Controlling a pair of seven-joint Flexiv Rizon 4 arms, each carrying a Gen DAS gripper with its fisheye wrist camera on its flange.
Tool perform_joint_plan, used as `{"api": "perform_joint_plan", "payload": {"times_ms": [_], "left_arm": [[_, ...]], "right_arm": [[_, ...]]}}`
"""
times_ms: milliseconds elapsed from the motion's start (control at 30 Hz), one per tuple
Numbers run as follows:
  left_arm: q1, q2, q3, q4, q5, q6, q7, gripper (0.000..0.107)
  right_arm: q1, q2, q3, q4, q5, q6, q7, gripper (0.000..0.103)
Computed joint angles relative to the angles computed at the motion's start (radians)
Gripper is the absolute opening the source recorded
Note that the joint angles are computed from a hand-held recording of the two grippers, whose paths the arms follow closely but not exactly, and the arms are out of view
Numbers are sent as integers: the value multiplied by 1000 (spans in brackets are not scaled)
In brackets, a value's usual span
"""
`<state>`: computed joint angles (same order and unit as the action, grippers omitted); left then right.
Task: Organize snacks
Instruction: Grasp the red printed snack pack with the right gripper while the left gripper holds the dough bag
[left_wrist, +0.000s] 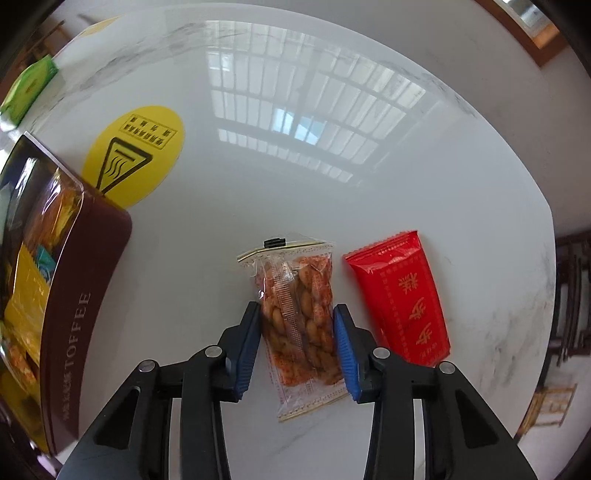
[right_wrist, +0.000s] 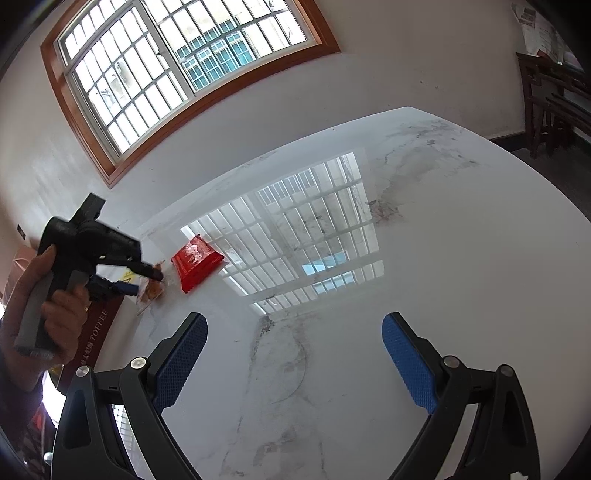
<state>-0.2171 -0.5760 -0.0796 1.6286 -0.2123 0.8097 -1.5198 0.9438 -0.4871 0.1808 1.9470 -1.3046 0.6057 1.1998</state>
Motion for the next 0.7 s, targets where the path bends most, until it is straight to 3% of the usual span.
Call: {"api": "perform_joint_plan", "payload": {"times_ms": [100, 233, 300, 467, 567, 700], "left_arm": [[37, 50, -26, 89, -38, 27, 84, 40], [119, 155, -108, 309, -199, 148, 367, 40], [144, 197, -124, 385, -280, 160, 491, 40], [138, 263, -105, 485, -399, 226, 686, 40], [130, 275, -88, 502, -433, 244, 742, 40], [131, 286, -70, 513, -465, 223, 799, 40]], "right_arm": [[-3, 0, 2, 1, 10, 3, 1, 95], [-5, -14, 8, -24, 61, 5, -63, 95], [-17, -33, 10, -51, 107, 35, -152, 95], [-25, -105, -35, -170, 162, 98, -469, 94], [-38, -148, -84, -231, 132, 173, -574, 94], [-75, -240, -117, -366, 185, 262, -840, 94]]}}
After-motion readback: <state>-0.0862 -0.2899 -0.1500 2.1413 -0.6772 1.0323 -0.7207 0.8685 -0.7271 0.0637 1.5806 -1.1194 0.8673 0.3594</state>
